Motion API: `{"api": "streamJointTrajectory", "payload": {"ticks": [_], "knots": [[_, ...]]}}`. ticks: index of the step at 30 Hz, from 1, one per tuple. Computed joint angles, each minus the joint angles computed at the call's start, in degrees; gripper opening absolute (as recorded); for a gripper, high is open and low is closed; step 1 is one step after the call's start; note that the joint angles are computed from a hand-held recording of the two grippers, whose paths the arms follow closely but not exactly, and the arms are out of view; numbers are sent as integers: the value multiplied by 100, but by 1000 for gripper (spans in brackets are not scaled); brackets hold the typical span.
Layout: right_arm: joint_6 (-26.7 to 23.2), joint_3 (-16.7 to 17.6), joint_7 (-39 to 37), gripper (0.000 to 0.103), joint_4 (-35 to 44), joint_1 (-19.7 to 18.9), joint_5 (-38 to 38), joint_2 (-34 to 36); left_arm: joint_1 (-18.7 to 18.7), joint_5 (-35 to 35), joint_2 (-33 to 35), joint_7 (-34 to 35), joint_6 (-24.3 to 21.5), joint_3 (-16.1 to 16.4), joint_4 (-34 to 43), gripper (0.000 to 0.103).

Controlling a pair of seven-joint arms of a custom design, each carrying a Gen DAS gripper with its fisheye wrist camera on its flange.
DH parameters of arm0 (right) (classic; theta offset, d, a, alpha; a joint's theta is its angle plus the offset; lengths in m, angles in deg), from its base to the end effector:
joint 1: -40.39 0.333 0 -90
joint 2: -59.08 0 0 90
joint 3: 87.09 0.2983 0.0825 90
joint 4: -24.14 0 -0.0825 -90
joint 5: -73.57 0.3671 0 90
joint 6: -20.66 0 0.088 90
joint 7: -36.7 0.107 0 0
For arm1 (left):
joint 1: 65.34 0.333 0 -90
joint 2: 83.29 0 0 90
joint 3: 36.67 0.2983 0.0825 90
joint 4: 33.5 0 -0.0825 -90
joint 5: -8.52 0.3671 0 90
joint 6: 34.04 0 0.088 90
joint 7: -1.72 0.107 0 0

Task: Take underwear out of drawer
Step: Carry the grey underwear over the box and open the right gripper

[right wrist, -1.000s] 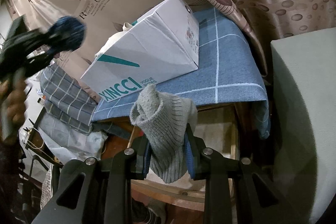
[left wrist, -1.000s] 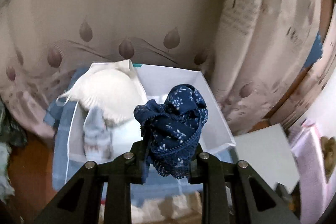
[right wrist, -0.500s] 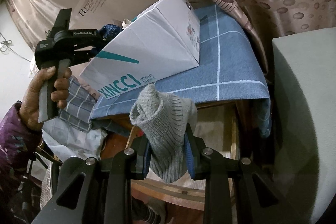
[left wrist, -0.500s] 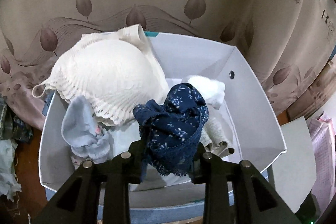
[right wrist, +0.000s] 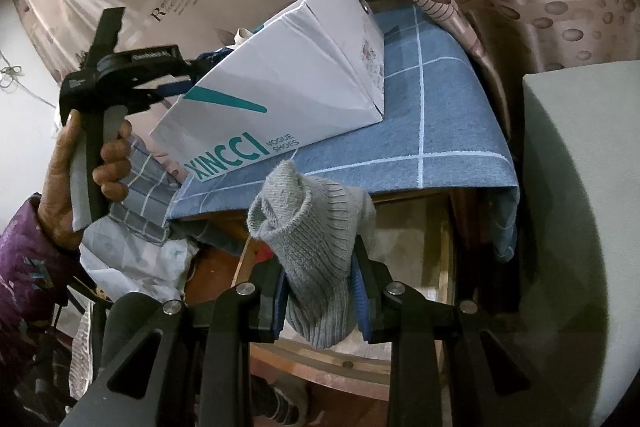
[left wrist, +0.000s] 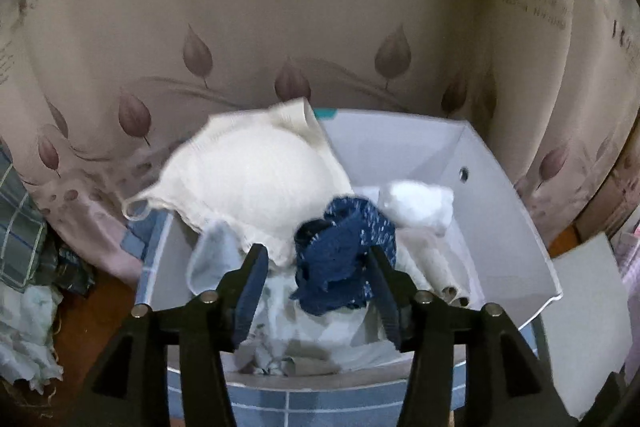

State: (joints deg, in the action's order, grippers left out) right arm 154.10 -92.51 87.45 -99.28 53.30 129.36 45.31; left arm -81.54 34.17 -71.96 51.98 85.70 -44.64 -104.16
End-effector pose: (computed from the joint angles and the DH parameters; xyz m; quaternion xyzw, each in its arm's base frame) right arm 0.5032 0.0772 0.5410 -0.7095 0.5458 0.0430 0.4437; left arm 0.5840 -0.2254 0.7166 -0.7150 0.5883 -0.2619 0.2720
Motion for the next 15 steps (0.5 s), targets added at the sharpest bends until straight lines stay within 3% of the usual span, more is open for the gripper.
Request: {"api": "streamJointTrajectory", "payload": {"ticks": [7, 15], "knots": [[134, -18, -161, 26, -100, 54, 113, -136, 417, 603, -1681, -761, 1447, -152, -2245, 55], [95, -175, -642, 26, -150, 159, 765, -359, 1147, 843, -3656, -1191, 2040, -428, -4742, 56]]}}
